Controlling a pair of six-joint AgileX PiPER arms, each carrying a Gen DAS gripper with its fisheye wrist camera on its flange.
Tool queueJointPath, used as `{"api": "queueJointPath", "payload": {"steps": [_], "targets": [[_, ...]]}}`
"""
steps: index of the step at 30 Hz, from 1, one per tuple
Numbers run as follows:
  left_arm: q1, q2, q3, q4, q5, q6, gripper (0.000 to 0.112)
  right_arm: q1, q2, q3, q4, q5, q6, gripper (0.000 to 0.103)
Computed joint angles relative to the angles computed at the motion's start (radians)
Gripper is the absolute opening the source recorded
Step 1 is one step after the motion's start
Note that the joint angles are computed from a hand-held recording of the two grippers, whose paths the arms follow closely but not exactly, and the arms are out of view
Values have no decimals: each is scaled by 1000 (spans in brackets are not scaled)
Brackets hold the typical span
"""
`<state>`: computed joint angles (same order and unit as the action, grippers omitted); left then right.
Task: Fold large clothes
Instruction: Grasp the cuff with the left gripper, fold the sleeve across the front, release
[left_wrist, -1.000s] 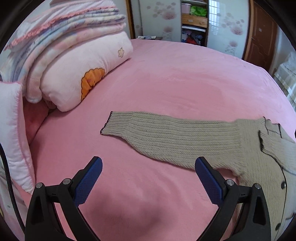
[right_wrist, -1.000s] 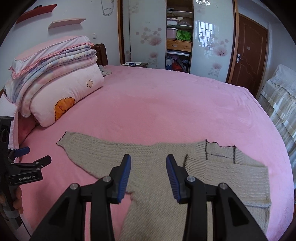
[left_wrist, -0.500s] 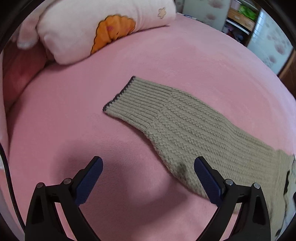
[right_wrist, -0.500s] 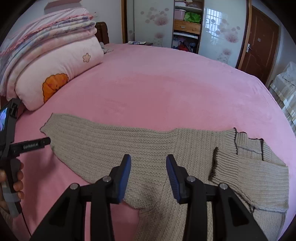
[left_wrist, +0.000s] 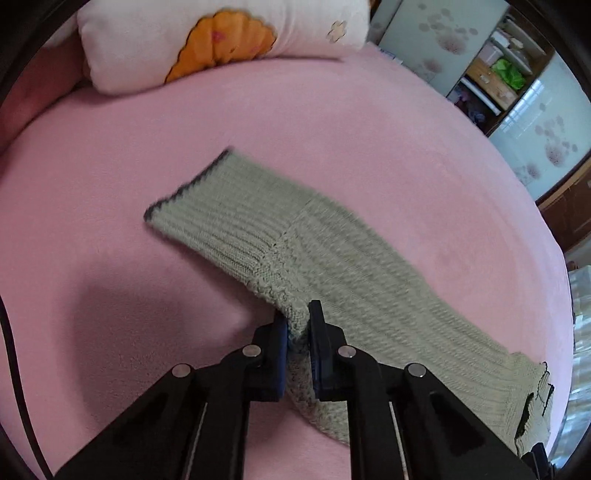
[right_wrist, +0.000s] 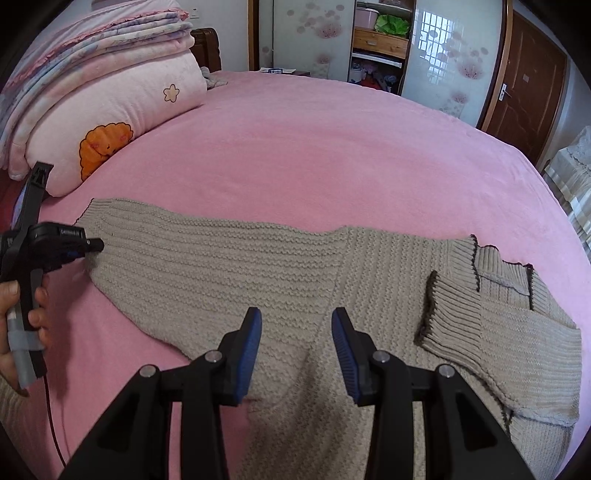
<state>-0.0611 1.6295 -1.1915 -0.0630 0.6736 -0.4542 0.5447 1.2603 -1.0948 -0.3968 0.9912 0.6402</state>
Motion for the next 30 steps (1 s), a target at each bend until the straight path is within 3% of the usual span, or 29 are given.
{"api": "queueJointPath", "payload": {"steps": [3,12,21,26,30], "targets": [[-86,-54,-30,117,18,-108,7,-27,-36,12,11,9,-39,40],[-397,-119,-278,371,232,-287,7,-166,-140,-18,93,62,-182,40],[-626,-57,-587,413,443,-284,7,-334,-254,-46,209,117,-368,40],[-770,41,-750,405,495,-314,7,-553,-320,-28,345,138,-583,40],[-872,150,-852,409,510,-355,7,-871,-341,-6,533,168,-865,40]]}}
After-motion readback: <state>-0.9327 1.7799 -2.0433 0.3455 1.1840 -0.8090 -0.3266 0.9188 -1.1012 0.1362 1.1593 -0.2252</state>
